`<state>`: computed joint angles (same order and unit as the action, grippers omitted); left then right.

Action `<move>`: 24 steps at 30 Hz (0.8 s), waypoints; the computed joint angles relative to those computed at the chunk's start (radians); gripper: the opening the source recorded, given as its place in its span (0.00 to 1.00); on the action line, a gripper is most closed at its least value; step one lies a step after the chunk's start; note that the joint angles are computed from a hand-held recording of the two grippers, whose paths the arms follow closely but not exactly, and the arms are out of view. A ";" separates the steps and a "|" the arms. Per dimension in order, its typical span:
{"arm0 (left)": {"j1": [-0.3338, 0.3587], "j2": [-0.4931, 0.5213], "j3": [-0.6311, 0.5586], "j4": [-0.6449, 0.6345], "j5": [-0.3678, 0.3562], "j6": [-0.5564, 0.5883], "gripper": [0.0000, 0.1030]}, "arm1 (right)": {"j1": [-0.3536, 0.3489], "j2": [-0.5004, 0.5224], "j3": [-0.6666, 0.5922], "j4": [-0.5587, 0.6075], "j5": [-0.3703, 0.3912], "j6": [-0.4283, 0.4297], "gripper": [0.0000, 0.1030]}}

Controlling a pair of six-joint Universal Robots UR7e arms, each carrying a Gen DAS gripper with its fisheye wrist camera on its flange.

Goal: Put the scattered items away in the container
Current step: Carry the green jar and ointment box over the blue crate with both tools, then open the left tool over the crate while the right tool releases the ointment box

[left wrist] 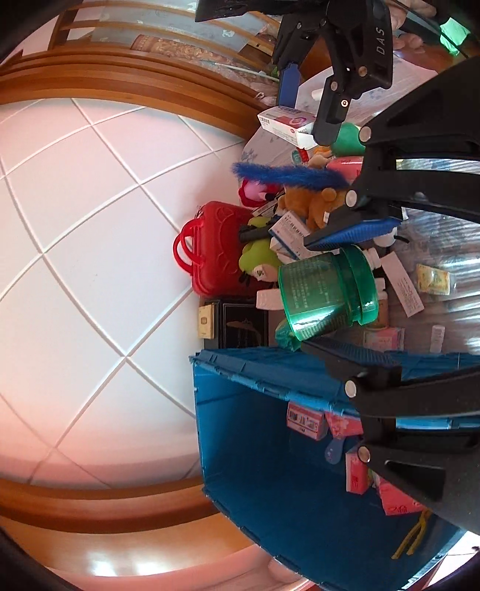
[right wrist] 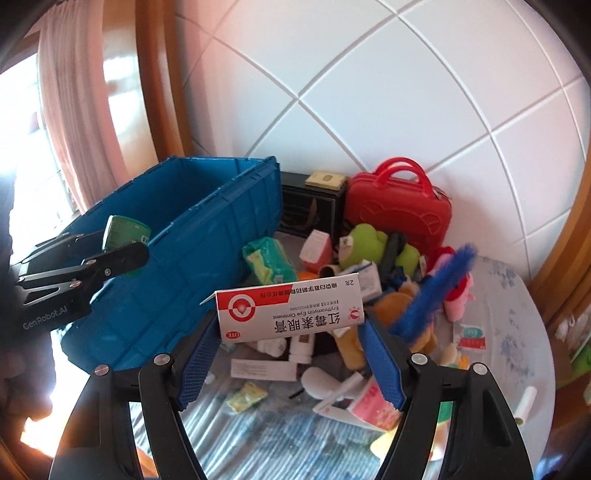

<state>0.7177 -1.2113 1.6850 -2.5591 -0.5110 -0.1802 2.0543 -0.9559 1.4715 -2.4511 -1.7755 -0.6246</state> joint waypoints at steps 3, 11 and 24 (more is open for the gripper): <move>0.010 -0.049 0.005 0.032 0.019 -0.014 0.46 | 0.040 0.028 -0.020 0.005 0.012 0.011 0.73; 0.033 -0.171 0.038 0.038 0.071 0.019 0.46 | 0.131 0.110 -0.054 0.004 0.037 0.008 0.73; 0.099 -0.307 0.055 0.071 0.128 0.033 0.46 | 0.242 0.239 -0.117 0.016 0.081 0.035 0.73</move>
<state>0.8167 -1.5185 1.7403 -2.4885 -0.3826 -0.1471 2.2966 -0.7164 1.3545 -2.4346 -1.6949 -0.5899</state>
